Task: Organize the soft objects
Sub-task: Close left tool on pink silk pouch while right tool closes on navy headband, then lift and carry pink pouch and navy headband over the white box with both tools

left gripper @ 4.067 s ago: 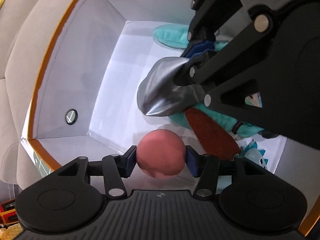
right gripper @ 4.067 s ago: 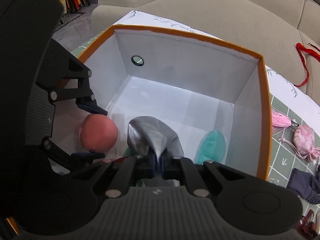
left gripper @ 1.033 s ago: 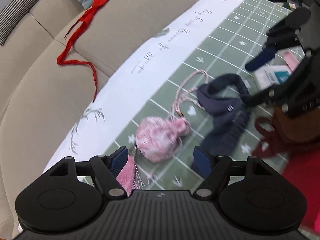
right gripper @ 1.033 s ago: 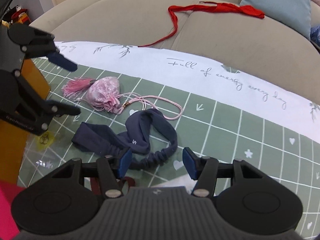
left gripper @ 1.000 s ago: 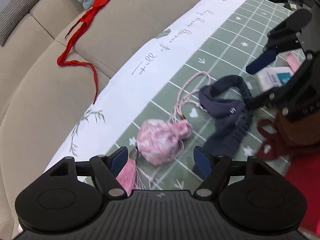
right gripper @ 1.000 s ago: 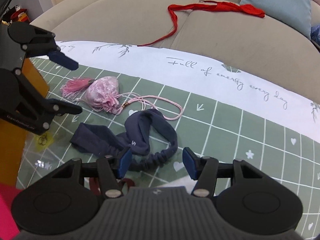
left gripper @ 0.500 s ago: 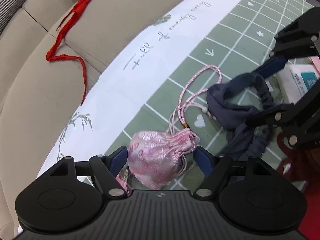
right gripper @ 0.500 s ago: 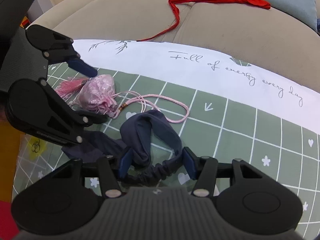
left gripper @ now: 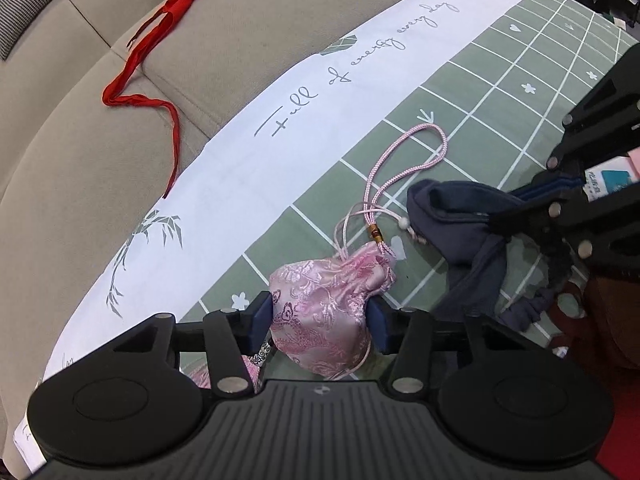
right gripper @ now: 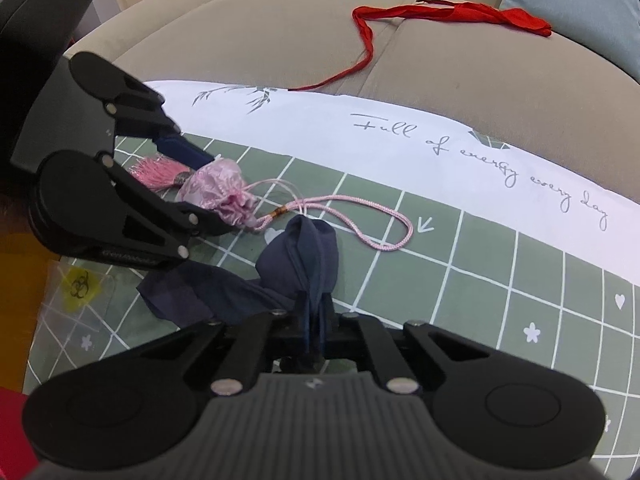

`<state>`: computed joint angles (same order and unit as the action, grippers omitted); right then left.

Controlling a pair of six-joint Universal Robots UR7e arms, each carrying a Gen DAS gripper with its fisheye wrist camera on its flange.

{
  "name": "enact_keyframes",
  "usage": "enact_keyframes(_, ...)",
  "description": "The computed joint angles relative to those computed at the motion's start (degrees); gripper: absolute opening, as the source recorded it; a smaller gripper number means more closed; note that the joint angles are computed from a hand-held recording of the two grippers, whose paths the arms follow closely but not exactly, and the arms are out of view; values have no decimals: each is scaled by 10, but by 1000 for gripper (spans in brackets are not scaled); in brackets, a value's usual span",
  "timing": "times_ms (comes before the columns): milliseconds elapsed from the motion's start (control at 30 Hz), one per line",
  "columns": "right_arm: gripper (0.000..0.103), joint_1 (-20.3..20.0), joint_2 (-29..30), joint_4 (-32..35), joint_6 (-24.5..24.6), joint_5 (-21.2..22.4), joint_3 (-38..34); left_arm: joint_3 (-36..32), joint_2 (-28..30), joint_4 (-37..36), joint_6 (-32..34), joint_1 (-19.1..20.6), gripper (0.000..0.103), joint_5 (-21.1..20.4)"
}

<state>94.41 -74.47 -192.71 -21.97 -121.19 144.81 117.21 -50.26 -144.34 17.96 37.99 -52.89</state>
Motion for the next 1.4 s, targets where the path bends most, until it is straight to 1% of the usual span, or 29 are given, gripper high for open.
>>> enact_keyframes(267,0,14,-21,17,14,-5,-2,-2,-27,9,-14,-10,56,1)
enact_keyframes(467,0,41,-42,26,30,-21,1,8,-51,17,-27,-29,56,3)
enact_keyframes(600,0,71,-58,44,44,-45,0,17,-78,26,-33,-47,56,1)
enact_keyframes(700,0,101,-71,65,57,-68,-6,23,-103,35,-37,-63,56,2)
enact_keyframes(867,0,166,-91,108,78,-114,-28,32,-150,54,-47,-87,56,10)
enact_keyframes(933,0,197,-92,126,79,-143,-42,37,-171,64,-53,-98,56,16)
enact_keyframes(1100,0,257,-99,174,97,-191,-70,45,-224,94,-67,-122,56,28)
enact_keyframes(1233,0,303,-95,212,114,-221,-97,52,-268,115,-80,-139,56,41)
enact_keyframes(1400,0,356,-76,248,132,-244,-132,63,-323,153,-97,-157,56,55)
